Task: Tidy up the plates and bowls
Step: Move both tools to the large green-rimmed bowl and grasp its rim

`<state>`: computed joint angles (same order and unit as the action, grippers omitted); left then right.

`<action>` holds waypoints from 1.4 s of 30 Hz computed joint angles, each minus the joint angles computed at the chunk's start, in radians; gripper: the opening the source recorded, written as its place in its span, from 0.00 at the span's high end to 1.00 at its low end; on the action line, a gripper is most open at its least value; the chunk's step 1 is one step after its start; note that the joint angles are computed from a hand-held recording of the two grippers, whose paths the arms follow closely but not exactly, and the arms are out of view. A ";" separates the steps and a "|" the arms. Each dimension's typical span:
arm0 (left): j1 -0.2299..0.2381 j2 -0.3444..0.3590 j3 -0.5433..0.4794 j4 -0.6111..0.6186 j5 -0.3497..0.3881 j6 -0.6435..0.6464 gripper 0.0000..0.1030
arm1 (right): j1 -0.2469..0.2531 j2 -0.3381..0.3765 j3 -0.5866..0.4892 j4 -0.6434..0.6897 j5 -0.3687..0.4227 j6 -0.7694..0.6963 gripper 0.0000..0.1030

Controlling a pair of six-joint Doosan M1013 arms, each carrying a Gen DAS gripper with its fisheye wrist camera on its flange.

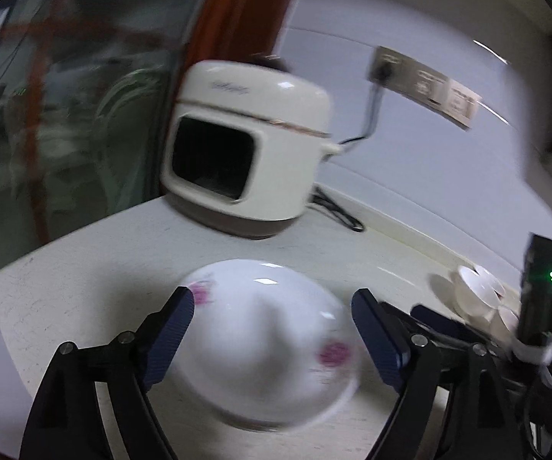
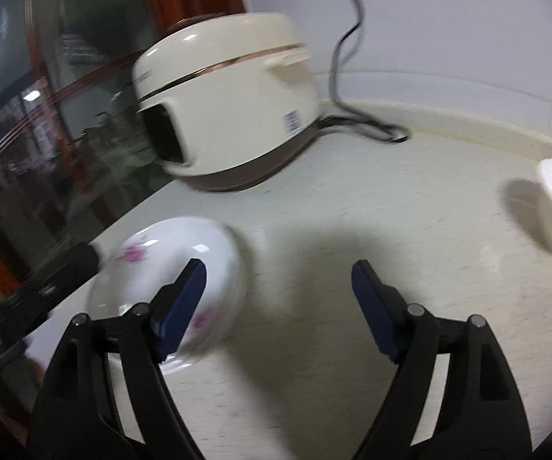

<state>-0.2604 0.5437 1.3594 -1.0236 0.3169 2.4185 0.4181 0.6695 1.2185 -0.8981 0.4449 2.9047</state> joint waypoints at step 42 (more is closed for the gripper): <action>-0.263 0.280 -0.535 0.419 0.752 -0.517 0.04 | -0.213 -0.408 0.497 0.186 0.162 0.318 0.37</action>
